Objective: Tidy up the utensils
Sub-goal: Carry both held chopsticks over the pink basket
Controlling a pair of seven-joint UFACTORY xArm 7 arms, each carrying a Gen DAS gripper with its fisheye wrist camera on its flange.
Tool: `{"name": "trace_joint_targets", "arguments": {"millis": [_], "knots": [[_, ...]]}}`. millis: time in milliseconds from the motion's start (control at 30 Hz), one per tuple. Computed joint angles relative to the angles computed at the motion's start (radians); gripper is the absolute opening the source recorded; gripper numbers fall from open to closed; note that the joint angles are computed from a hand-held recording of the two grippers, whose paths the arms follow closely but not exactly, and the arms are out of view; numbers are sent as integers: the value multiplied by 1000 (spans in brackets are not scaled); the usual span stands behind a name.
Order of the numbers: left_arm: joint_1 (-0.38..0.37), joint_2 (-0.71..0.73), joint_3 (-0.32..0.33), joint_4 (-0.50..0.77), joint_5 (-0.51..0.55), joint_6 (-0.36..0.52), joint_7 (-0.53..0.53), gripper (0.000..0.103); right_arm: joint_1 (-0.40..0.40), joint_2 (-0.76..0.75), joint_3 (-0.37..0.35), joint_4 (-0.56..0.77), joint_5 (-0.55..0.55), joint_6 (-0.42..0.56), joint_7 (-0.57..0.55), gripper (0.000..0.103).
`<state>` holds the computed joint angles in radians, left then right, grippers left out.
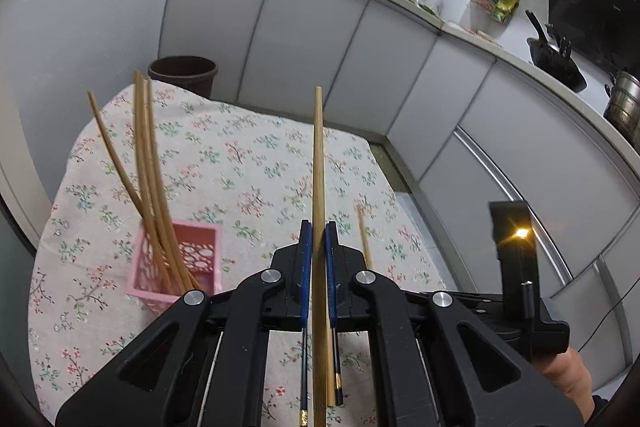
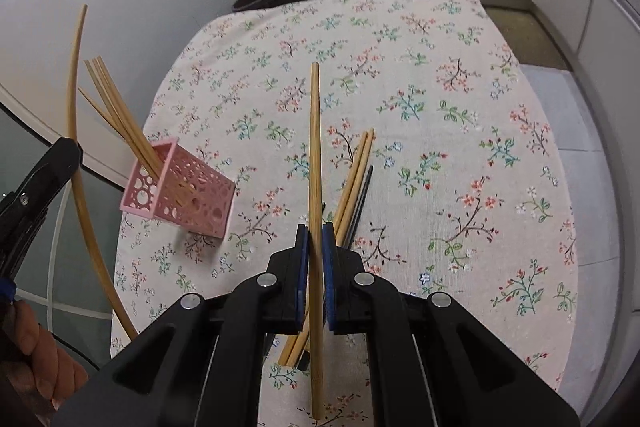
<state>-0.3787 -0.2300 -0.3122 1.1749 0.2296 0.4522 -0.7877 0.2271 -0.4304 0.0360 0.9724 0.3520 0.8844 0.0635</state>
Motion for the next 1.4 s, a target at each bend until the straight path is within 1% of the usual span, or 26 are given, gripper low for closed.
{"name": "trace_joint_targets", "arguments": {"millis": [67,167,267,367,467,533,567,600,667,700,767,867,1033,1233,1400], "knots": [[25,-18,-7,-7,38,-3,-35,6,1,-12,4,-5,-5,-30,-7,7],[92,-67,-19,-44,114,-46,-121,6,11,-26,3,-11,2,-64,-20,7],[194,-115,-64,-79,226,-81,-232,6,23,-36,-1,-16,11,-104,-40,7],[278,-141,-103,-100,305,-124,-318,6,36,-43,-4,-20,22,-138,-56,7],[328,-147,-127,-105,342,-153,-366,6,47,-54,-2,-28,29,-182,-66,7],[377,-150,-159,-103,389,-166,-410,6,54,-65,-2,-34,31,-210,-72,7],[391,-153,-165,-105,404,-173,-422,6,61,-70,-4,-38,37,-228,-77,7],[417,-154,-182,-104,430,-181,-446,6,66,-76,-6,-44,43,-248,-80,7],[492,-163,-229,-105,502,-207,-526,6,78,-84,-10,-52,52,-277,-85,7],[508,-167,-232,-111,519,-222,-543,6,85,-89,-12,-56,58,-297,-89,7],[571,-180,-264,-118,565,-256,-606,6,94,-95,-14,-61,60,-326,-94,7],[695,-203,-340,-119,635,-310,-698,6,116,-104,-23,-70,72,-366,-106,7],[839,-233,-446,-120,657,-350,-730,6,147,-109,-34,-76,84,-406,-127,7],[922,-255,-505,-139,609,-392,-699,6,160,-112,-38,-79,85,-424,-133,7],[963,-268,-536,-155,564,-417,-652,6,165,-122,-40,-86,84,-440,-132,7]]}}
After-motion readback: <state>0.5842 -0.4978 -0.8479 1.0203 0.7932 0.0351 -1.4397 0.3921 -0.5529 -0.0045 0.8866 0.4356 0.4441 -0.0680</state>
